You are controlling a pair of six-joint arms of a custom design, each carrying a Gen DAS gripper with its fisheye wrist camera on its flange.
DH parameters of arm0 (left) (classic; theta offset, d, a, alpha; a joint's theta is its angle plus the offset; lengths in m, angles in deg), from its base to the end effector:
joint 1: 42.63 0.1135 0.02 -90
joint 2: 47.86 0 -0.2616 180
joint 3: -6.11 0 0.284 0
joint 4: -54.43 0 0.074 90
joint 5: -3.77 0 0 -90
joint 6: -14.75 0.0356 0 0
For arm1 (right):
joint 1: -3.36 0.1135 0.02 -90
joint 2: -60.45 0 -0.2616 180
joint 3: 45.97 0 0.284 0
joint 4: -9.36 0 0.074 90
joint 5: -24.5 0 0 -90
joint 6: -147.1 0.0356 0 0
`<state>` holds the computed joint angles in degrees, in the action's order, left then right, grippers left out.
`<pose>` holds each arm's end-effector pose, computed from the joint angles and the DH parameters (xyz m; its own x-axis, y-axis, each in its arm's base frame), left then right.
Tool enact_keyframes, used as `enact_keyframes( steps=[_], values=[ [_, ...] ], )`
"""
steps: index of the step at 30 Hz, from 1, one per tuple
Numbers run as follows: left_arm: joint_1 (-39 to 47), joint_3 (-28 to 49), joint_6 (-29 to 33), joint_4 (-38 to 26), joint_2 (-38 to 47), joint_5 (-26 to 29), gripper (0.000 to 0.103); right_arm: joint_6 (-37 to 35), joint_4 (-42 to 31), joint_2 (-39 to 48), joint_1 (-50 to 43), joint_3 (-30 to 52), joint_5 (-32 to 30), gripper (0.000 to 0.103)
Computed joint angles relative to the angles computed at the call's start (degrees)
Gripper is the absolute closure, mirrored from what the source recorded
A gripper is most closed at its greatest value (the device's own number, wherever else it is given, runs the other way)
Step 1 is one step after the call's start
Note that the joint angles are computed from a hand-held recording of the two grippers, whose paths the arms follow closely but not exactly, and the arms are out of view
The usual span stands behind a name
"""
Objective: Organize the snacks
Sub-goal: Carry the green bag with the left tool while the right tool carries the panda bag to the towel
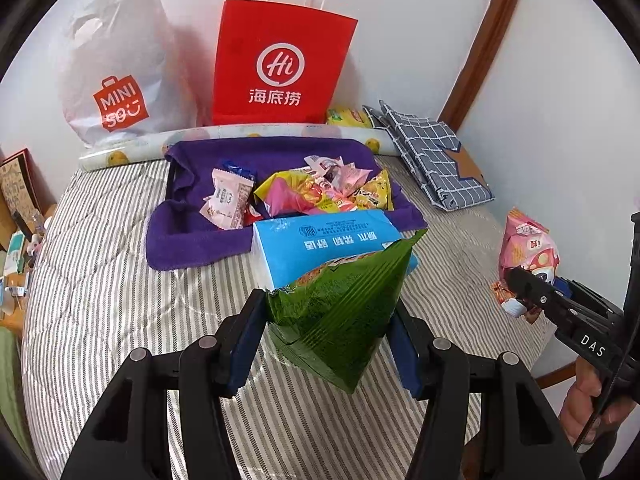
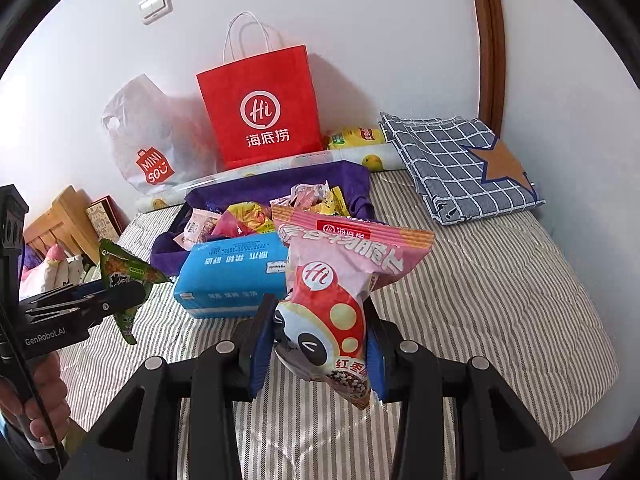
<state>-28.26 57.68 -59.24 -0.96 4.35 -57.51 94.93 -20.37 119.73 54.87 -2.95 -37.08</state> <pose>0.2004 0.0337 0.2298 -0.7605 0.0548 -0.6470 0.2624 0.9374 -0.2290 0.1578 0.1712 0.1831 -0.6495 0.0498 -0.7587 -0.1066 0.9820 0.1558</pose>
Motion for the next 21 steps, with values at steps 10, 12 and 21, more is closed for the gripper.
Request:
enact_keyframes(
  steps=[10,12,21],
  values=[
    [0.5,2.87,0.23,0.37,2.63,0.63,0.045,-1.97,0.5,2.43,-1.32,2.95,-0.93,0.065],
    [0.5,3.57,0.15,0.52,3.31,0.58,0.045,-2.5,0.64,2.84,-1.71,3.51,-1.18,0.065],
    [-0.5,7.09,-0.91,1.61,6.66,0.03,0.045,-5.26,2.04,5.15,-4.72,6.16,-3.47,0.065]
  ],
)
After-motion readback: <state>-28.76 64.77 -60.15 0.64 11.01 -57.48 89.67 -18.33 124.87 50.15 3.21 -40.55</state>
